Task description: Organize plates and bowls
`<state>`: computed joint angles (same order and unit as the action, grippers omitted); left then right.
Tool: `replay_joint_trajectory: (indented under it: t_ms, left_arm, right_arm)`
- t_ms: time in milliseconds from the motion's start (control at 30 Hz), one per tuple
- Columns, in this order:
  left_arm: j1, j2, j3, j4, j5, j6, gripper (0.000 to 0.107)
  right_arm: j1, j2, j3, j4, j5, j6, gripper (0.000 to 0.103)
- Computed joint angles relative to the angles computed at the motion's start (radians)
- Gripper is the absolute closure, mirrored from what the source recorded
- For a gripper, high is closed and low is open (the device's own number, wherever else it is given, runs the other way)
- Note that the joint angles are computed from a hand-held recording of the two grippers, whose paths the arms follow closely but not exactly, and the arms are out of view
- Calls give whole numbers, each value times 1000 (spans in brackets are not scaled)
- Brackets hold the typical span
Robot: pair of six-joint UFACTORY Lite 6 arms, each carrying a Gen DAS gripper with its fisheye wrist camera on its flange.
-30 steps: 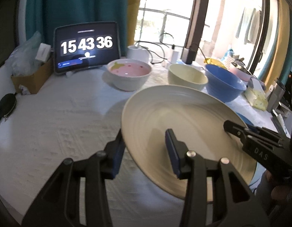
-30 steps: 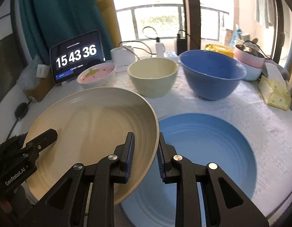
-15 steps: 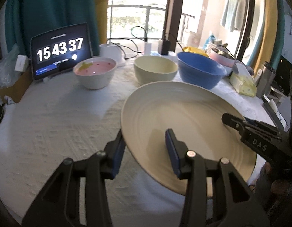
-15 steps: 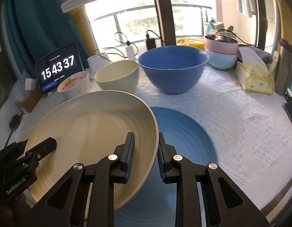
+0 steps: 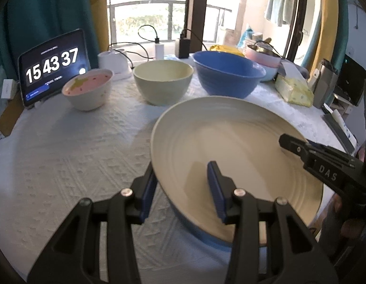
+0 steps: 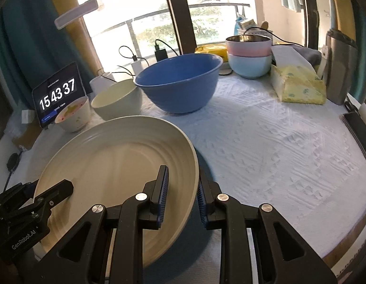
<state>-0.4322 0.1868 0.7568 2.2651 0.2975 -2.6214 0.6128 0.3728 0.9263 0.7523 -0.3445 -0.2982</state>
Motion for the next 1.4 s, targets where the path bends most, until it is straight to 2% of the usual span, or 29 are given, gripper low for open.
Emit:
replay_joint_trajectory:
  t_ms: [267,367,433,533,600,833,967,1033,1067,1167,1400]
  left_arm:
    - [-1,78,73,-99,-21,92,63]
    - [4,84,80,-77,-35,78,62]
    - [5,92,87,-86,-41,96,62]
    - [-9,110,101,-175,-40,202,62]
    - [-14,109,93,-183,-29,212,61]
    - [19,82,61,-122,-12,157,57]
    - [52,70,42,-39,-16,80,45]
    - [74,78,45,11,-25,18,43]
    - [88,85,51,62,-37,-39,43]
    - [101,100,59,181,-40,-168,43]
    - [84,186,129,185,-68,-166,43]
  right_arm:
    - [-33,-12,-26,-118,8,111,78]
    - [-47,-22,-33,-182,17,174,78]
    - [-50,-31,-35,-172,20,158,78]
    - [-39,-49,-39,-45,2,30,78]
    - [-48,-66,-55,-64,-4,49,78]
    - [-71,-32,-29,-15,18,6,78]
    - [-70,-7,-9,-4,33,-7,76]
    - [-73,4,-1,-9,40,0,73]
    - [-76,11,3,-19,44,11,70]
    - [-87,29,17,-35,60,27,68]
    - [-105,56,26,-140,79,132,65]
